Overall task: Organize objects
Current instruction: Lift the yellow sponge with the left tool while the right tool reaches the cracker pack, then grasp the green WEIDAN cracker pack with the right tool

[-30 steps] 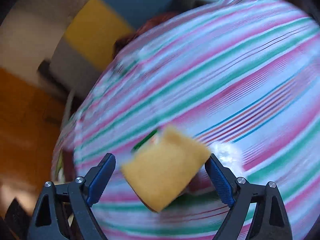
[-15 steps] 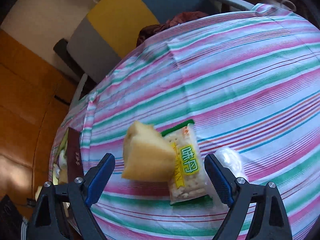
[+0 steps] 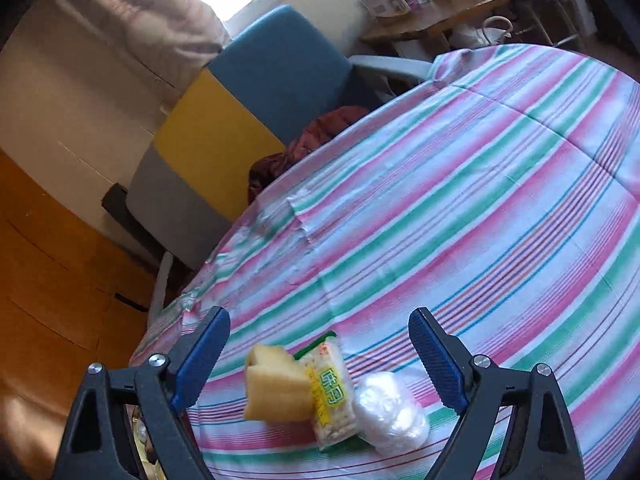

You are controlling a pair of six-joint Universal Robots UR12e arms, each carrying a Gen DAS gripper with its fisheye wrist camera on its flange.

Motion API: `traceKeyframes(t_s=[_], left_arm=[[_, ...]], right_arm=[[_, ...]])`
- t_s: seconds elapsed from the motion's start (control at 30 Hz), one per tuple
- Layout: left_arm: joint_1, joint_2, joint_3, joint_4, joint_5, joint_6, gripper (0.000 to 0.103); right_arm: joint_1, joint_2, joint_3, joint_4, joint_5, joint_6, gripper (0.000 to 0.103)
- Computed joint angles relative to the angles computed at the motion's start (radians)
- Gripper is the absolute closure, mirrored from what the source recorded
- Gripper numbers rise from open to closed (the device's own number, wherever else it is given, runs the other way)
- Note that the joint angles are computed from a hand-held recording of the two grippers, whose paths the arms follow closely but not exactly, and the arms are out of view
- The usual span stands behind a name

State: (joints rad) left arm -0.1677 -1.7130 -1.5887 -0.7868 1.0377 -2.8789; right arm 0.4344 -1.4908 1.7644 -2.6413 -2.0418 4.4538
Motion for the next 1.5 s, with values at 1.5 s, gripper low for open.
traceKeyframes(t_s=[1.5], left_arm=[[0.015, 0.001, -0.008, -0.042, 0.008, 0.024, 0.068]], right_arm=[[0.054, 0.175, -0.290, 0.604, 0.072, -0.521, 0.009]])
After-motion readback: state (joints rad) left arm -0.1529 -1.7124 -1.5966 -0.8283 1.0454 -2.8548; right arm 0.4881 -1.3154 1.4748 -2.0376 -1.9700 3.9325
